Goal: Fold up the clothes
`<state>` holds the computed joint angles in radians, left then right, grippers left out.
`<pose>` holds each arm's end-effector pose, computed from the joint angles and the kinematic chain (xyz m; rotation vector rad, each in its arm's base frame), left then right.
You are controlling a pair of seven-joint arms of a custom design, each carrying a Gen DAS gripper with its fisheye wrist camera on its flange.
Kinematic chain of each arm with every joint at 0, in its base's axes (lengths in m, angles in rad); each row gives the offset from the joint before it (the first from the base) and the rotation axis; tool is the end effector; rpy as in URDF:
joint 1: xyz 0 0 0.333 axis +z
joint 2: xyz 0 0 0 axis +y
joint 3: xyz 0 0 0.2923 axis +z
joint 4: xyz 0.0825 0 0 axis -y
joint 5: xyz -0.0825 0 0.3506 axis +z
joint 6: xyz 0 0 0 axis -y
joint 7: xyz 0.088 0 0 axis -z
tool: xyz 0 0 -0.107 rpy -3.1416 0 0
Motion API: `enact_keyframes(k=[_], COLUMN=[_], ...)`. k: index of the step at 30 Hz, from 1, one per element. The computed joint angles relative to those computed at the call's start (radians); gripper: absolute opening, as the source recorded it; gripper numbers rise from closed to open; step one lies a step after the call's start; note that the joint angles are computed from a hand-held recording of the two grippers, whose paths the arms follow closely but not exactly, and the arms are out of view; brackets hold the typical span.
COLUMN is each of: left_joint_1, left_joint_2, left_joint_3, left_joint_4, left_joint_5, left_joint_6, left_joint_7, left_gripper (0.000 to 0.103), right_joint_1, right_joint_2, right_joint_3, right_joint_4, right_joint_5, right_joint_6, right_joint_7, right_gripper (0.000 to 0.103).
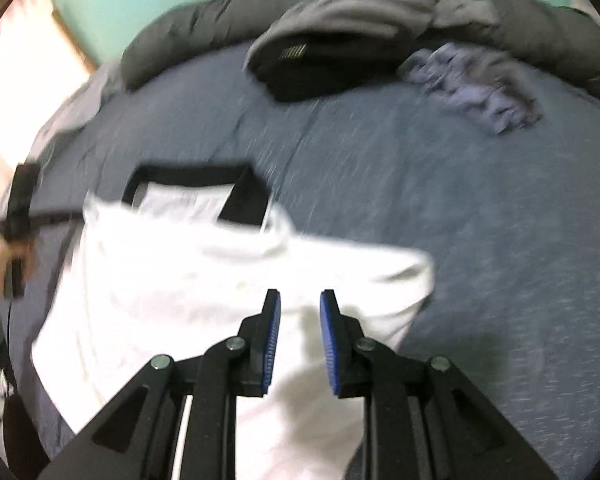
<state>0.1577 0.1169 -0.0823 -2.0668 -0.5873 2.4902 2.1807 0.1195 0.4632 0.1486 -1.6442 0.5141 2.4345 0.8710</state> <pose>0.5640 0.0464 0.4035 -1.9705 2.2091 -0.7808 0.6449 0.1646 0.3795 -2.2885 1.2070 -0.0266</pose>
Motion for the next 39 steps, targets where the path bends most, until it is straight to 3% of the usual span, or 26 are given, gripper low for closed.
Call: enact_keyframes(k=[5, 8, 11, 12, 13, 15, 17, 19, 23, 25, 28, 33, 34, 35, 36, 37, 39], left_joint_1=[-0.001, 0.003, 0.013, 0.023, 0.032, 0.053, 0.067, 0.065, 0.073, 0.075, 0.071, 0.07, 0.074, 0.076, 0.073, 0.071, 0.075], left_joint_2=[0.031, 0.062, 0.073, 0.07, 0.067, 0.055, 0.045, 0.044, 0.051, 0.056, 0.078, 0.122, 0.124, 0.126, 0.13, 0.133, 0.124], left_joint_3=[-0.004, -0.008, -0.012, -0.018, -0.022, -0.027, -0.022, -0.012, -0.007, -0.01, -0.016, -0.037, -0.042, -0.045, -0.046, -0.047, -0.05], left_joint_4=[0.029, 0.06, 0.071, 0.07, 0.07, 0.065, 0.056, 0.044, 0.034, 0.035, 0.055, 0.095, 0.096, 0.096, 0.099, 0.101, 0.092], left_joint_5=[0.005, 0.012, 0.012, -0.017, -0.046, -0.111, -0.152, -0.137, -0.16, -0.188, -0.203, -0.219, -0.231, -0.239, -0.234, -0.231, -0.241], left_joint_6=[0.027, 0.043, 0.083, 0.095, 0.106, 0.103, 0.081, 0.072, 0.046, 0.045, 0.049, 0.042, 0.036, 0.032, 0.034, 0.035, 0.028], left_joint_7=[-0.013, -0.034, -0.052, -0.044, -0.035, 0.004, 0.04, 0.038, 0.056, 0.071, 0.084, 0.103, 0.114, 0.122, 0.116, 0.113, 0.125], left_gripper=[0.015, 0.015, 0.015, 0.015, 0.016, 0.029, 0.044, 0.044, 0.044, 0.044, 0.044, 0.043, 0.043, 0.034, 0.026, 0.009, 0.008], right_joint_1=[0.044, 0.05, 0.093, 0.077, 0.045, -0.015, -0.038, -0.059, -0.08, -0.095, -0.08, -0.05, -0.047, -0.047, -0.047, -0.047, -0.067], right_joint_2=[0.099, 0.15, 0.198, 0.209, 0.204, 0.191, 0.161, 0.136, 0.11, 0.12, 0.163, 0.213, 0.22, 0.221, 0.22, 0.22, 0.196], right_joint_3=[-0.031, -0.029, -0.084, -0.074, -0.046, 0.006, 0.015, 0.021, 0.017, 0.031, 0.029, 0.015, 0.014, 0.015, 0.016, 0.017, 0.046], right_joint_4=[0.102, 0.163, 0.233, 0.257, 0.256, 0.249, 0.205, 0.161, 0.098, 0.106, 0.163, 0.221, 0.227, 0.228, 0.228, 0.228, 0.196], right_joint_5=[-0.101, -0.107, -0.197, -0.194, -0.173, -0.116, -0.102, -0.083, -0.045, -0.014, -0.026, -0.055, -0.058, -0.062, -0.067, -0.071, -0.045], right_joint_6=[-0.05, 0.028, 0.108, 0.119, 0.124, 0.13, 0.148, 0.155, 0.141, 0.122, 0.106, 0.114, 0.121, 0.118, 0.114, 0.11, 0.124], right_joint_7=[0.111, 0.179, 0.325, 0.349, 0.34, 0.307, 0.27, 0.238, 0.234, 0.212, 0.18, 0.195, 0.203, 0.204, 0.204, 0.203, 0.155], right_gripper=[0.019, 0.019, 0.019, 0.019, 0.019, 0.02, 0.031, 0.038, 0.039, 0.042, 0.057, 0.057, 0.055, 0.042, 0.032, 0.02, 0.009])
